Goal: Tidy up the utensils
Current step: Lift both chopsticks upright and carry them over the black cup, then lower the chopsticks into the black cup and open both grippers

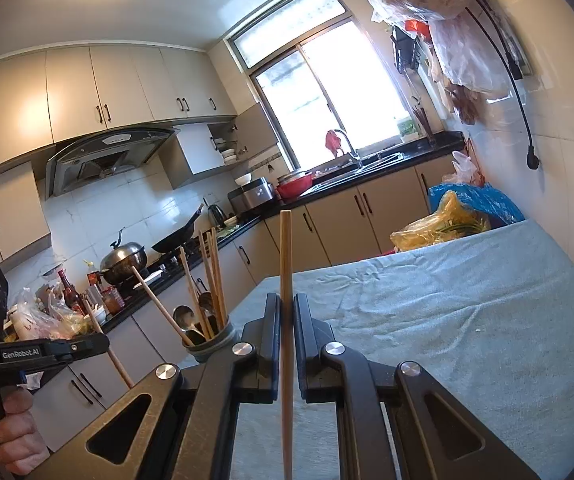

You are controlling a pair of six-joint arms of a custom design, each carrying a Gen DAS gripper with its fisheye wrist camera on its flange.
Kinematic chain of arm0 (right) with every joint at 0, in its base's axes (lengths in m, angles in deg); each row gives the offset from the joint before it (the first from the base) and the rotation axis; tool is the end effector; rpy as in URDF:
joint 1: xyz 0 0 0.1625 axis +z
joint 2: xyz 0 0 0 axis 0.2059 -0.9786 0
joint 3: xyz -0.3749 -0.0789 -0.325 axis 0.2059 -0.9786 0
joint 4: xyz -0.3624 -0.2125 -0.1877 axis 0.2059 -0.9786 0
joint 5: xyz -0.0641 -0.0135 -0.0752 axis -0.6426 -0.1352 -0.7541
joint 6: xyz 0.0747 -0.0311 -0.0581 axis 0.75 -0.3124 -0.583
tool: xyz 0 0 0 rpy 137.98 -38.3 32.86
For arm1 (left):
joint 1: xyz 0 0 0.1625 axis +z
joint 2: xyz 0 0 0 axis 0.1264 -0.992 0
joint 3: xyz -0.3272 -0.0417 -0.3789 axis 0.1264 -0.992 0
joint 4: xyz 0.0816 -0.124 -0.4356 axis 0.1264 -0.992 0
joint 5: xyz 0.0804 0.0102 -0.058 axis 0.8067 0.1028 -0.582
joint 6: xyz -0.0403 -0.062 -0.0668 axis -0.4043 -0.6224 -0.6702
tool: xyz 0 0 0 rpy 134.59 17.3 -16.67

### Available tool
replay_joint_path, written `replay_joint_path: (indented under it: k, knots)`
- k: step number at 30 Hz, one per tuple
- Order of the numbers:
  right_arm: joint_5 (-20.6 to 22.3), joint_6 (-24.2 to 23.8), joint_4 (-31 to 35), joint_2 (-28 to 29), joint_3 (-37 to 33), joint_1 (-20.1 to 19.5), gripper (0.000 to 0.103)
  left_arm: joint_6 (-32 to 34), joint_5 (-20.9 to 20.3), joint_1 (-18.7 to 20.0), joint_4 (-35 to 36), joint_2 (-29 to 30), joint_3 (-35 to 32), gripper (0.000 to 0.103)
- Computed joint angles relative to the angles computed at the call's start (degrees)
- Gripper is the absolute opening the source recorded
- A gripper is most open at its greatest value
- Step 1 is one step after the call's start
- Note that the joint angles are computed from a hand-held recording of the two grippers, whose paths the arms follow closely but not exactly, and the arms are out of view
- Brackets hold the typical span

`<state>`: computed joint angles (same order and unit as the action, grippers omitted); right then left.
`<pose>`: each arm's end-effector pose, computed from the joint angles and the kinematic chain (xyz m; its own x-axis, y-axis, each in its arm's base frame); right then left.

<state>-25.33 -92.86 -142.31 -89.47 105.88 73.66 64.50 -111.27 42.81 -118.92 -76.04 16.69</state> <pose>0.0761 -0.7854 0.3247 -0.9371 -0.0421 0.3464 -0.3467 0.2253 -0.9105 -0.4435 -0.8251 0.1001 -0.8109 0.3180 -0.4913 0.5693 0.6234 -0.5360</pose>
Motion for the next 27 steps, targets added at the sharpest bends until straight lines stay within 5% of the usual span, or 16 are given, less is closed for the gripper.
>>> replay_joint_path:
  k: [13,27]
  knots:
    - [-0.94,3.36,9.68,0.66,-7.59,3.05,0.007,3.9,0.42,-0.19,0.27,-0.13,-4.78,0.006]
    - [-2.89,2.08,15.35,8.32,-24.08,8.37,0.007,10.02,0.05,-0.23,1.09,4.9,-19.83,0.006]
